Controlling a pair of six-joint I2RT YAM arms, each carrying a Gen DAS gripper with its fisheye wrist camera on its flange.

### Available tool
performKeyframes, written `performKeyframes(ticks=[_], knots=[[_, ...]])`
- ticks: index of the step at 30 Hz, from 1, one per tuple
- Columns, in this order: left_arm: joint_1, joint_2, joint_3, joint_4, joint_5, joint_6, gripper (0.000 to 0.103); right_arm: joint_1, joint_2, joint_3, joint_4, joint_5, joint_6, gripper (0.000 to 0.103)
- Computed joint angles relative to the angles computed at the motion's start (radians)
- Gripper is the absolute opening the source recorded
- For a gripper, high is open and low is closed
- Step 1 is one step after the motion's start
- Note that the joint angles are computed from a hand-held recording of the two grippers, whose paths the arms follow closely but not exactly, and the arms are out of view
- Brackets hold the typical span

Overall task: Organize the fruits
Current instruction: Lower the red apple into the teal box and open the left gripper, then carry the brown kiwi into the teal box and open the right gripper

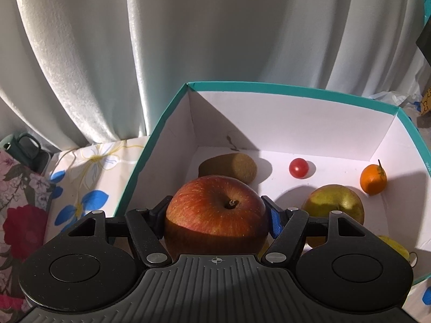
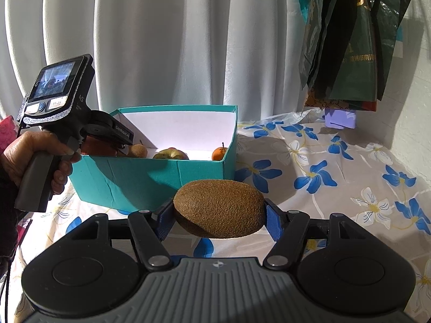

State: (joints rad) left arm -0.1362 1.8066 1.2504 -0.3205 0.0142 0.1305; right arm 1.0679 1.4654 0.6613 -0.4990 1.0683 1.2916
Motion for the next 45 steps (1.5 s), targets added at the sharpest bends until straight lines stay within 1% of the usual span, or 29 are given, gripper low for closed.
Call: performKeyframes(ticks=[6,10,12,13,14,16,18,20,23,26,29,34,40,42,45], knots=[[-0.001,0.0,-0.003,0.008,0.0,0.01,0.073,-0.006,-0.008,-0.006,0.018,0.0,-0.021,0.067],[-0.009,0.006,-0.005,0.016,-0.018,0.024,0.073,-0.007,-0.016,-0.007,0.018,0.005,-0.028,0.067],[-0.005,0.003,-0.006,0.017,-0.005,0.019,0.074,-0.004,-0.016,-0.006,0.01,0.013,-0.019,0.067],[0.001,0.005,0.004,0.006,0.007,0.01,0.077,-0.004,-0.019,-0.007,0.01,0.013,-0.021,0.067],[0.01,0.008,0.015,-0.007,0.023,-0.003,0.085,-0.004,-0.021,-0.009,0.01,0.014,-0.02,0.067],[0.019,0.005,0.02,-0.013,0.032,-0.017,0.096,-0.005,-0.021,-0.008,0.005,0.016,-0.016,0.067],[0.023,-0.011,0.01,-0.013,0.039,-0.01,0.097,-0.004,-0.022,-0.009,0.003,0.021,-0.012,0.067],[0.018,-0.037,-0.005,-0.013,0.032,-0.006,0.101,-0.007,-0.028,-0.012,0.008,0.021,-0.021,0.067],[0.003,-0.093,-0.042,-0.013,-0.008,0.003,0.101,-0.017,-0.04,-0.017,0.024,0.028,-0.045,0.067],[-0.001,-0.158,-0.08,-0.035,-0.016,0.011,0.102,-0.024,-0.049,-0.02,0.033,0.044,-0.063,0.067],[0.01,-0.232,-0.12,-0.067,0.003,0.003,0.103,-0.033,-0.058,-0.023,0.048,0.05,-0.087,0.067],[0.042,-0.312,-0.163,-0.133,0.083,0.019,0.103,-0.038,-0.069,-0.028,0.088,0.06,-0.145,0.067],[0.067,-0.395,-0.249,-0.166,0.067,0.032,0.103,-0.042,-0.079,-0.034,0.116,0.074,-0.186,0.067],[0.085,-0.417,-0.274,-0.179,0.074,0.039,0.103,-0.056,-0.082,-0.041,0.154,0.074,-0.234,0.067],[0.108,-0.457,-0.307,-0.21,0.084,0.045,0.103,-0.095,-0.094,-0.061,0.261,0.061,-0.351,0.067]])
